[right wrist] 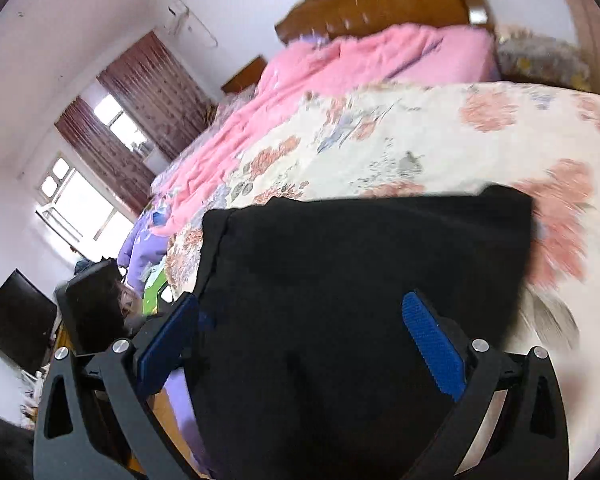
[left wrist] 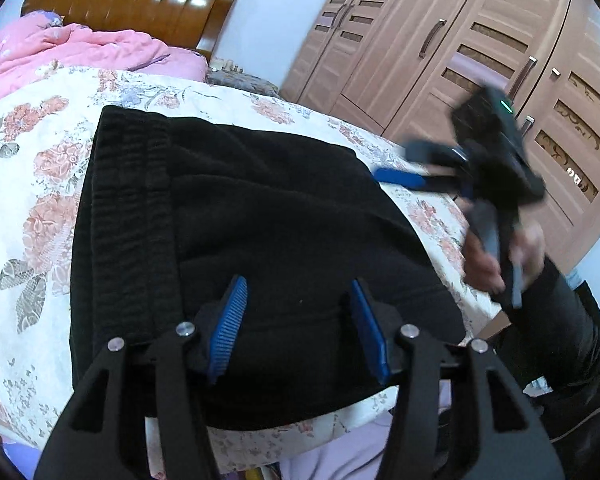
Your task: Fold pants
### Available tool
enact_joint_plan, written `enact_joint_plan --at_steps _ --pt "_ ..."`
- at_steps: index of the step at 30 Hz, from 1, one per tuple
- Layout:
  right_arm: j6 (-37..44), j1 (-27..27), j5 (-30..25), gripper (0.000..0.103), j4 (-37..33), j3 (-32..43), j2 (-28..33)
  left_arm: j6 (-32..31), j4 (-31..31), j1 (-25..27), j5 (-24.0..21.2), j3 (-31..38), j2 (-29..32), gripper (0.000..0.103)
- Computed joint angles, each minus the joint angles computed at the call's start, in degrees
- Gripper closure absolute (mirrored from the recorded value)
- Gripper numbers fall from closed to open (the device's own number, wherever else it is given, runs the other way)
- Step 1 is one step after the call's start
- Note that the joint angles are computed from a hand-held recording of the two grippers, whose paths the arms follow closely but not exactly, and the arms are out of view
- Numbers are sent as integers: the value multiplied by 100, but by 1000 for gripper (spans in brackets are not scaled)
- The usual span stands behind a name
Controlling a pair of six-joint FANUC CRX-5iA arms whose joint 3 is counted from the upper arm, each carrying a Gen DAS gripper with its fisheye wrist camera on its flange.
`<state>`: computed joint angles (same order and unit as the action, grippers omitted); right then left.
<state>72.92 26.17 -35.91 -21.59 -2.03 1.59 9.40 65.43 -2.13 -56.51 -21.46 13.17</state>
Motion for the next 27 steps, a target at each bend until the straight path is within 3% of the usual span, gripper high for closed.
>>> enact_joint_plan --at_steps 2,4,6,8,10,14,16,18,22,24,27 --pt "86 -108 -660 4 51 675 585 -84 66 24 -48 -12 28 53" --pt "-289 -147 -1072 5 515 1073 1043 -181 197 91 -93 -49 77 69" --pt "-770 -50 -1020 6 1106 1034 1096 -136 362 223 -257 -35 224 86" --pt "-902 -31 -893 4 1048 1036 995 97 409 357 -553 101 442 101" --pt "-109 -115 -903 4 164 1221 896 266 390 443 -801 236 607 101" --pt "1027 -262 -1757 4 -1236 2153 1427 155 374 293 -241 -13 284 101" --pt "801 -101 -2236 4 -1020 2698 1932 102 432 259 -130 -96 217 101" --pt "272 118 -2247 4 -363 2848 2206 120 468 274 -186 -94 242 101" --pt "-314 258 -1223 4 150 2155 1673 184 310 229 56 -145 88 101" --pt "-567 343 -433 4 418 1326 1011 171 207 168 287 -204 -45 101" --pt "-1006 399 249 4 759 126 89 176 258 127 391 -280 -122 98"
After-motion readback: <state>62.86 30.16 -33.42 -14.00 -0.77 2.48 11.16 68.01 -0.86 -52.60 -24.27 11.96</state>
